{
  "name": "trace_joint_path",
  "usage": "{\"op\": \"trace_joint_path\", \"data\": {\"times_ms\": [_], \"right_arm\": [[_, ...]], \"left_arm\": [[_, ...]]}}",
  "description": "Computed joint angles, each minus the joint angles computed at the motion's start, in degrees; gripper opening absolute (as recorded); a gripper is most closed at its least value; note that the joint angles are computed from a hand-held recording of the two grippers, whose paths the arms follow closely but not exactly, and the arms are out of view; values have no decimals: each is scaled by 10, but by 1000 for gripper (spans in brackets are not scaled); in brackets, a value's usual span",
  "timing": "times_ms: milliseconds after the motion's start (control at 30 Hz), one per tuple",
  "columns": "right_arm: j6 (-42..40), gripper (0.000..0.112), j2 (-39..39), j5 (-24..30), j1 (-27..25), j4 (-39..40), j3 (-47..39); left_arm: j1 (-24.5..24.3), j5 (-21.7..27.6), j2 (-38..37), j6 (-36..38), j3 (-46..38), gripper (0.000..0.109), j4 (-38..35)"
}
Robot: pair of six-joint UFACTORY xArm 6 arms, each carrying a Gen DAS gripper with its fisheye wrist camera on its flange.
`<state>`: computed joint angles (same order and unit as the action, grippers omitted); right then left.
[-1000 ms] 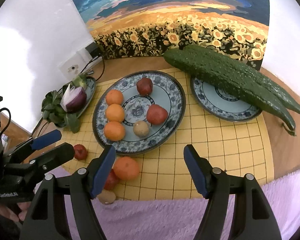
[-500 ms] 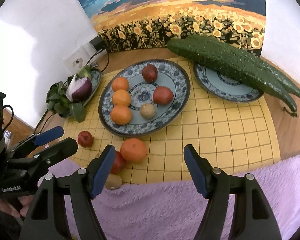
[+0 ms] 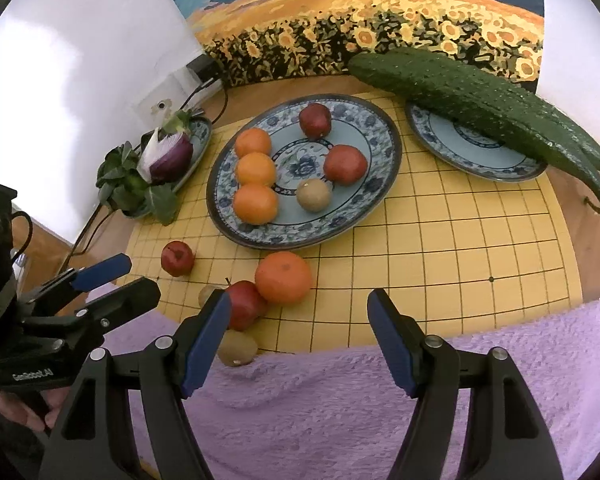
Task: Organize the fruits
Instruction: 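Pull both tools back to the remaining fruits on the cloth, then grasp a red apple with the left tool while the right tool grasps an orange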
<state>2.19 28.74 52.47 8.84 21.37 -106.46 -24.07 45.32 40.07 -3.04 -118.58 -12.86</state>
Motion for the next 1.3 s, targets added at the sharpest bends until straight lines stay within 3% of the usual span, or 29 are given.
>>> {"op": "trace_joint_path", "data": {"times_ms": [600, 833, 1000, 1200, 1267, 1300], "right_arm": [[2, 72, 15, 25, 9, -6, -15], [6, 72, 18, 12, 6, -4, -16], [10, 72, 27, 7, 5, -5, -27], [13, 55, 50, 3, 3, 9, -57], [14, 38, 60, 7, 2, 14, -69], [8, 37, 66, 9, 2, 21, -76]], "left_arm": [[9, 0, -18, 25, 50, 86, -25], [14, -6, 0, 14, 25, 86, -23], [15, 3, 28, 20, -16, 79, -26], [15, 25, 60, 14, -67, 64, -21], [16, 40, 71, 9, -87, 53, -15], [17, 55, 81, 5, -105, 49, -14]]}}
